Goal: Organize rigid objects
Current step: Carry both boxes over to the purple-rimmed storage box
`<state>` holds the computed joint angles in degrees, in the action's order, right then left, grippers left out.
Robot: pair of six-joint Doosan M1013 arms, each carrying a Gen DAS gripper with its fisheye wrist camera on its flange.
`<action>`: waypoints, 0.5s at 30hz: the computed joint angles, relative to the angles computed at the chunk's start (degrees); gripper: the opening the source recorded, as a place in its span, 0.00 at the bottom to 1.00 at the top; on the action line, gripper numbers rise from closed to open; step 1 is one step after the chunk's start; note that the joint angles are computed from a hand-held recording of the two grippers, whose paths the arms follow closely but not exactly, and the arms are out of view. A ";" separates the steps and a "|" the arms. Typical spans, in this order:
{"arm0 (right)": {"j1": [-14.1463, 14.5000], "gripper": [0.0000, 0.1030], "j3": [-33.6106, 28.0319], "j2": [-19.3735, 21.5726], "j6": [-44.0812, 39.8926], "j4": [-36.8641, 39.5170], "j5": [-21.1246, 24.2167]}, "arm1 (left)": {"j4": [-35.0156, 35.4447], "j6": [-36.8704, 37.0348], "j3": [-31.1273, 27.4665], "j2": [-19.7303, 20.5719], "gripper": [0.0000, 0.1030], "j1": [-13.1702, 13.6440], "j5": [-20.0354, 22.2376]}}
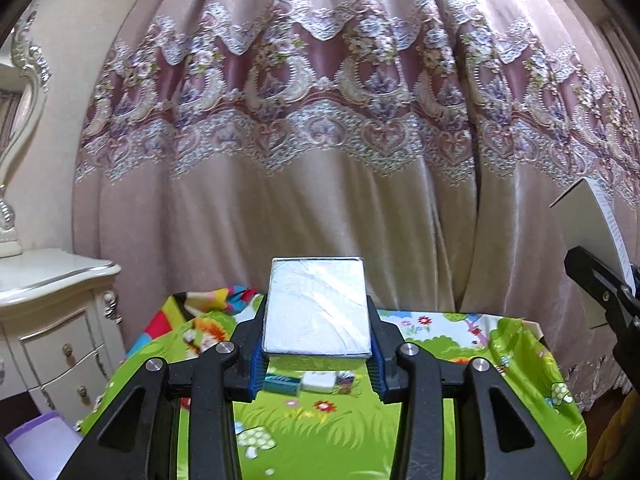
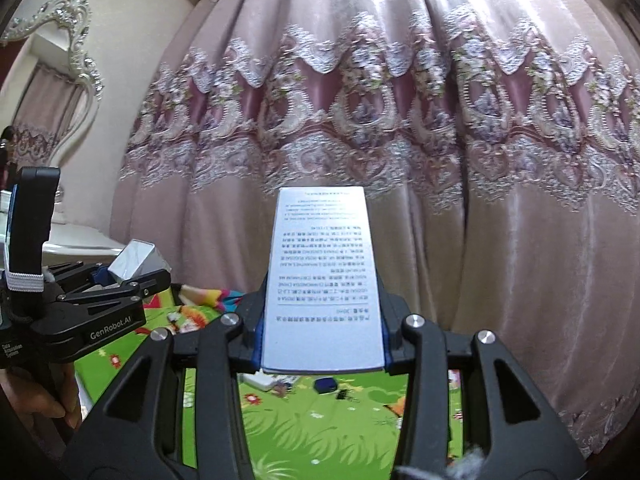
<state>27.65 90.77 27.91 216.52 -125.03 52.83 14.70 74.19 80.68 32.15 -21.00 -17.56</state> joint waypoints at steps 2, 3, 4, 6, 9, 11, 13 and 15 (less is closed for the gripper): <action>0.29 0.44 -0.46 0.33 -0.04 -0.73 -1.42 | -1.69 0.78 0.53 -0.25 0.40 0.59 0.33; 0.39 0.44 -0.60 0.46 0.01 -1.08 -1.95 | -3.11 1.76 0.84 -0.41 0.40 0.82 0.28; 0.48 0.44 -0.89 0.63 -0.06 -1.46 -2.58 | -5.30 3.56 1.28 -0.65 0.40 1.09 0.12; 0.74 0.44 -1.30 0.92 0.20 -2.76 -3.84 | -8.39 6.31 2.01 -0.95 0.40 1.55 -0.44; 1.10 0.44 -2.17 1.50 0.04 -5.01 -6.18 | -12.80 10.07 3.30 -1.51 0.40 2.28 -1.24; 1.27 0.44 -2.85 1.90 0.09 -6.55 -7.92 | -16.58 13.46 4.45 -1.94 0.40 2.83 -2.11; 1.43 0.44 -3.75 2.40 0.20 -8.30 -10.44 | -20.17 16.65 5.28 -2.29 0.40 3.36 -2.16; 1.59 0.44 -4.69 2.93 0.43 -9.95 -12.72 | -22.40 18.18 5.79 -2.50 0.40 4.00 -1.69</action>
<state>29.24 86.08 30.84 216.95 -134.99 40.12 -7.70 92.38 86.47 29.65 -17.00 -19.25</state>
